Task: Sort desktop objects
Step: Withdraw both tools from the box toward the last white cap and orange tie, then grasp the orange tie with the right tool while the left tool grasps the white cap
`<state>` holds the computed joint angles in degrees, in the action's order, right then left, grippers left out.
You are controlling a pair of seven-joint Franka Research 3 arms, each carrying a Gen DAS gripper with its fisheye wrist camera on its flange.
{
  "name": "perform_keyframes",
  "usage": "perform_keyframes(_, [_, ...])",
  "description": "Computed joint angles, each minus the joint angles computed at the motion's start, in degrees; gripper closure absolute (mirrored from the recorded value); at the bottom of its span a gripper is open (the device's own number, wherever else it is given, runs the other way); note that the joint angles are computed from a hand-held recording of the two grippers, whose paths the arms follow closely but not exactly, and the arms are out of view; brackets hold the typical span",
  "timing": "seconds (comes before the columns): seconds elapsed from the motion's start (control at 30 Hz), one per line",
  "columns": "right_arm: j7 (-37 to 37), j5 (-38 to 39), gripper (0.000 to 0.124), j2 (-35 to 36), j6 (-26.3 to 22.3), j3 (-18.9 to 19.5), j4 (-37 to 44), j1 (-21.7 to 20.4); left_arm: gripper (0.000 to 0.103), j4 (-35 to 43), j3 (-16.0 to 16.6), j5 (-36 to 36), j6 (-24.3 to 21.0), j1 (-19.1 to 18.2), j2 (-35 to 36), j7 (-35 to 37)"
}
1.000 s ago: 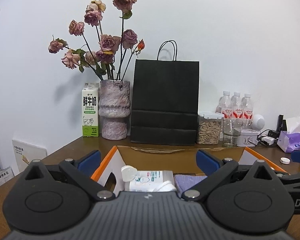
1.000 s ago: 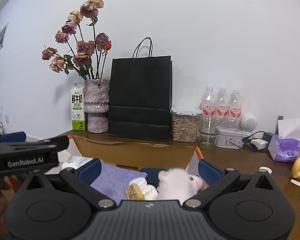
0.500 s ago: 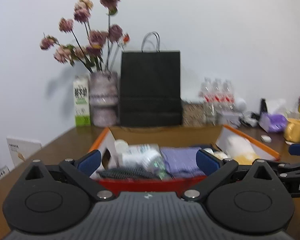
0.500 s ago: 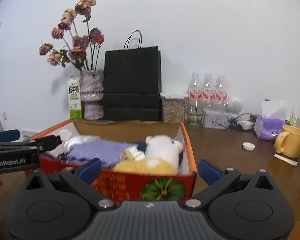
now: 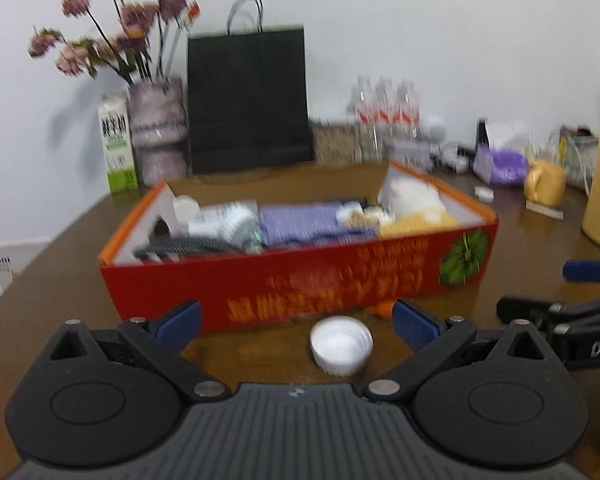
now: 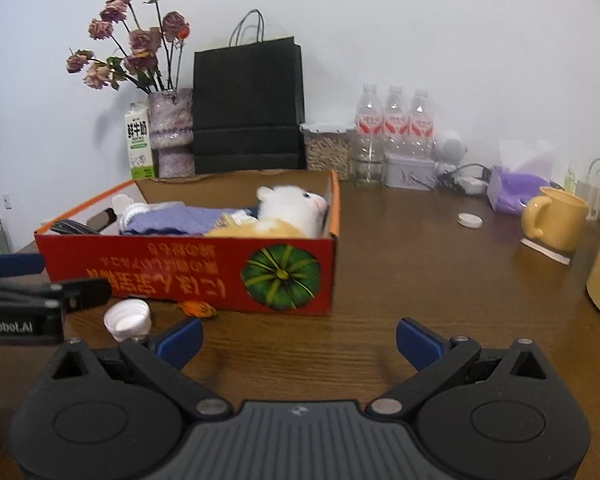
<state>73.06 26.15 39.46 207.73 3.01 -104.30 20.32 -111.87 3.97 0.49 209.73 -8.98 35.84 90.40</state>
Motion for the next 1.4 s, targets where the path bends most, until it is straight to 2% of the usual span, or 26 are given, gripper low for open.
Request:
perform_keyframes(0.13, [0.0, -0.1, 0.021, -0.1, -1.0, -0.1, -0.4, -0.8, 0.0, 2.1, 2.0, -2.0, -6.9, -2.7, 0.5, 0.2])
perform_keyframes(0.23, [0.5, -0.4, 0.021, -0.1, -2.0, 0.0, -0.1, -1.4, 0.0, 4.8, 8.3, -6.2, -13.2, -9.1, 1.9, -0.2])
perform_keyframes(0.47, [2.5, -3.8, 0.021, 0.3, -3.2, 1.7, 0.0, -3.6, 0.001, 7.0, 12.6, -4.2, -16.6, -12.5, 3.2, -6.2])
perform_keyframes(0.53, [2.6, -4.1, 0.021, 0.5, -3.8, 1.5, 0.4, -3.4, 0.003, 7.3, 10.9, -2.2, -17.0, -10.7, 3.0, -7.7])
perform_keyframes(0.57, [2.8, -4.3, 0.021, 0.6, -3.8, 1.5, 0.5, -3.5, 0.006, 7.6, 9.2, -0.8, -17.4, -9.1, 2.9, -8.4])
perform_keyframes(0.67, [3.0, -4.4, 0.021, 0.6, -4.7, 1.2, 0.8, -3.3, 0.015, 8.4, 7.6, 1.7, -18.0, -7.4, 3.1, -10.5])
perform_keyframes(0.83, [3.2, -3.8, 0.021, 0.6, -6.6, 0.4, 1.3, -2.6, 0.044, 8.6, 8.2, 4.8, -17.2, -7.6, 3.2, -13.6])
perform_keyframes(0.87, [3.1, -3.6, 0.021, 0.6, -7.2, 0.0, 1.4, -2.3, 0.059, 8.6, 8.1, 5.2, -16.8, -7.4, 3.2, -14.0])
perform_keyframes(0.9, [3.0, -3.3, 0.021, 0.6, -7.6, -0.5, 1.5, -1.9, 0.063, 8.4, 7.3, 5.8, -16.5, -6.6, 3.0, -14.3])
perform_keyframes(0.97, [2.9, -2.7, 0.021, 0.6, -8.9, -1.2, 2.0, -1.3, 0.063, 8.2, 3.3, 8.2, -16.4, -2.7, 2.5, -14.6])
perform_keyframes(1.07, [3.0, -1.3, 0.021, 0.7, -11.3, -3.4, 2.8, 0.6, 0.063, 7.4, 2.3, 9.6, -15.1, -1.3, 2.0, -15.1])
perform_keyframes(1.2, [3.3, 1.3, 0.021, 1.4, -13.4, -9.5, 4.0, 6.1, 0.063, 6.0, 0.1, 10.9, -13.4, 1.5, 1.1, -15.8])
perform_keyframes(1.23, [3.2, 1.4, 0.021, 1.6, -12.8, -9.8, 4.1, 6.6, 0.063, 5.7, -0.3, 11.2, -12.9, 2.2, 0.9, -15.9])
perform_keyframes(1.33, [3.3, 0.3, 0.021, 2.0, -13.1, -7.1, 5.3, 4.7, 0.063, 4.9, -0.9, 11.6, -11.8, 3.6, 0.3, -16.1])
perform_keyframes(1.4, [3.7, 0.4, 0.021, 2.6, -14.0, -7.6, 6.8, 5.5, 0.063, 4.3, -1.0, 11.7, -11.2, 4.3, -0.1, -16.0])
